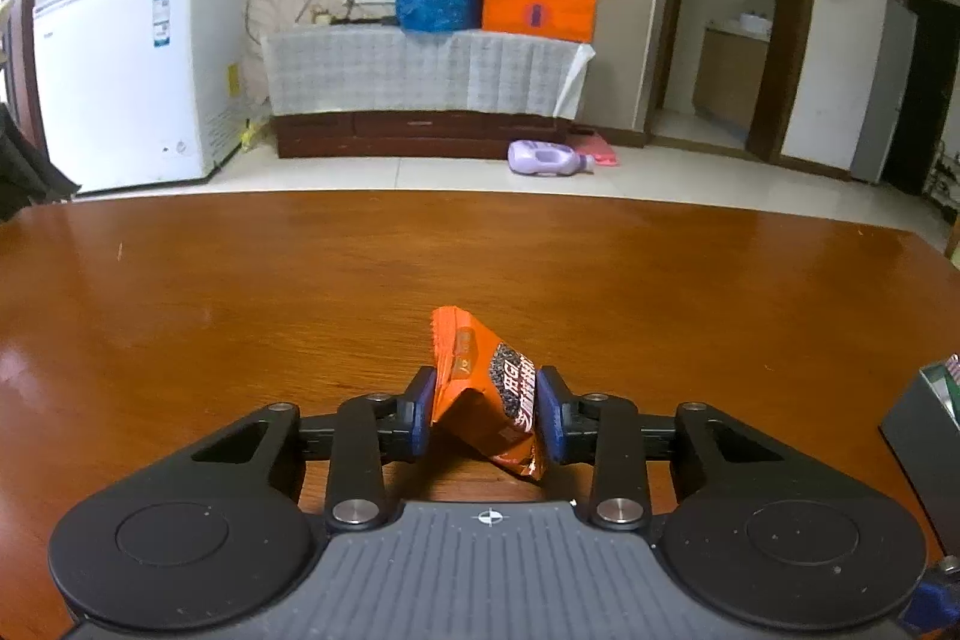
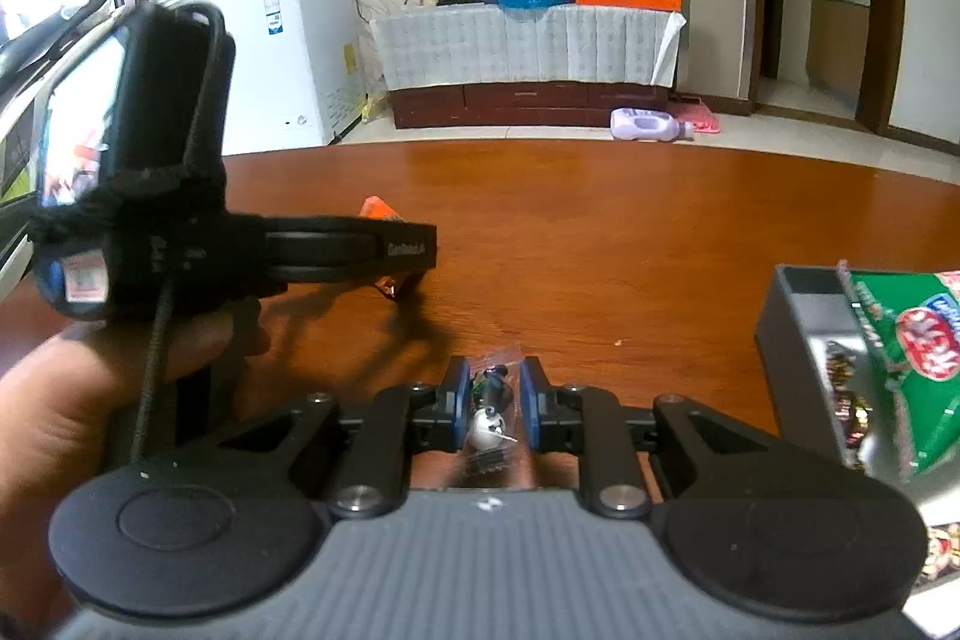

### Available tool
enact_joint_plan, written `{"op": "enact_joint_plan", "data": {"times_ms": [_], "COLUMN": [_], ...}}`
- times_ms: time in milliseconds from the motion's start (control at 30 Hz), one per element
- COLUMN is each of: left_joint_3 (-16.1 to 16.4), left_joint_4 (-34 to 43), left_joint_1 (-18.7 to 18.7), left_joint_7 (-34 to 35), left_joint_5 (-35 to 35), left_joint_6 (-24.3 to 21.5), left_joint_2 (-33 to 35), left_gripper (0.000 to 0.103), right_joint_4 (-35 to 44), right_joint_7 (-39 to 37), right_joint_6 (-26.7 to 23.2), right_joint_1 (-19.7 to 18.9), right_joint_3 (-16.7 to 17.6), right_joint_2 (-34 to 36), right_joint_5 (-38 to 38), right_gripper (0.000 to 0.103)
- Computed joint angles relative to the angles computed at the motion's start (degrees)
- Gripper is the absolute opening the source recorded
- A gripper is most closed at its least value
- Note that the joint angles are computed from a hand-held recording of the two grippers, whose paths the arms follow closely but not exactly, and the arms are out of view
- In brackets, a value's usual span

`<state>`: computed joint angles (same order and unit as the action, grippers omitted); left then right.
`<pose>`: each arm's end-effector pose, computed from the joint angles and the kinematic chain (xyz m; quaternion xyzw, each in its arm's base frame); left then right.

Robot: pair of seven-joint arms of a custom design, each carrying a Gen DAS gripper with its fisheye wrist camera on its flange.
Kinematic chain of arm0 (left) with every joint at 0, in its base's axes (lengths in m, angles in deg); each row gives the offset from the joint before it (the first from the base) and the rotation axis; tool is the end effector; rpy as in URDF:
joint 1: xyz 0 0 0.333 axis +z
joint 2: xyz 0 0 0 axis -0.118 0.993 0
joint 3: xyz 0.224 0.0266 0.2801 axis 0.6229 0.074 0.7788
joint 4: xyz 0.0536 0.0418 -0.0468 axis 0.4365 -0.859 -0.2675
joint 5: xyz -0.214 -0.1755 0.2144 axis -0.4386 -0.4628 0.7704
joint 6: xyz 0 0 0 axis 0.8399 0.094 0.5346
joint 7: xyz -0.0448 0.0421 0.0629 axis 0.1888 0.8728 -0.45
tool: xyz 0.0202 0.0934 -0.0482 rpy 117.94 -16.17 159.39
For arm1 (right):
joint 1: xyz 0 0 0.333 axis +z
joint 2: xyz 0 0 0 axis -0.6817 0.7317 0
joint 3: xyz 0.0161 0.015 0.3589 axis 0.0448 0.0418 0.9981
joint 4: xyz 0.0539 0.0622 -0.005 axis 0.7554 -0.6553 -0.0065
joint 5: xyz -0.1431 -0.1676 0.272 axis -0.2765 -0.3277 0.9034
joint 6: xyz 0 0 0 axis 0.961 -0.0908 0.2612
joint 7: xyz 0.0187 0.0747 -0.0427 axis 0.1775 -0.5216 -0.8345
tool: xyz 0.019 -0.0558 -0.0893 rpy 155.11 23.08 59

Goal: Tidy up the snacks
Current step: 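Grasp the orange packet with the left gripper while the right grasps the small clear candy bag, then carry the orange packet and clear candy bag over the tray with both grippers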

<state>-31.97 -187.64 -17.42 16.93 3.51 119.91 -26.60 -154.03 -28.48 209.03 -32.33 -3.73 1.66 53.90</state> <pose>0.5533 -0.2006 0.4512 -0.7252 0.5122 -0.2967 0.3518 0.5228 0.0772 0.4396 -0.7829 0.4256 -0.1629 0.4235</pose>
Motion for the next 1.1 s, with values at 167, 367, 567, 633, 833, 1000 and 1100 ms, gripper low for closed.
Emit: {"op": "enact_joint_plan", "data": {"times_ms": [167, 367, 567, 633, 833, 1000, 1100], "left_joint_3": [0.0, -0.9, -2.5, -3.0, -4.5, -5.6, -6.3], "left_joint_4": [-0.9, -2.9, -4.9, -5.3, -6.7, -8.5, -9.7], "left_joint_1": [0.9, 0.2, -0.2, -0.4, -0.9, -1.2, -1.4], "left_joint_7": [-0.4, -1.8, 1.4, 2.0, 3.4, 4.3, 4.2], "left_joint_5": [-1.1, 2.0, -0.1, -0.5, -0.3, -0.8, -0.3], "left_joint_6": [3.6, 1.9, -0.5, -1.3, -2.7, -3.1, -3.6], "left_joint_2": [-0.8, -4.3, -7.5, -8.6, -11.8, -14.5, -16.3], "left_gripper": [0.034, 0.033, 0.033, 0.033, 0.033, 0.033, 0.033], "right_joint_4": [-2.2, -5.7, -9.0, -10.3, -14.1, -16.6, -18.1], "right_joint_7": [0.4, -0.5, -0.2, -0.5, -0.8, 3.1, 4.0], "right_joint_6": [-1.3, -3.2, -5.1, -5.6, -7.9, -8.9, -8.4], "right_joint_1": [-0.9, -1.8, -2.7, -3.0, -3.6, -4.2, -4.2], "right_joint_3": [-0.9, -2.1, -3.4, -3.8, -5.1, -5.6, -5.6], "right_joint_2": [-2.8, -7.4, -11.9, -14.0, -20.1, -24.2, -26.8], "right_joint_5": [-0.5, -0.7, -2.2, -2.6, -3.5, -7.6, -9.2], "right_gripper": [0.018, 0.018, 0.018, 0.018, 0.018, 0.018, 0.018]}}
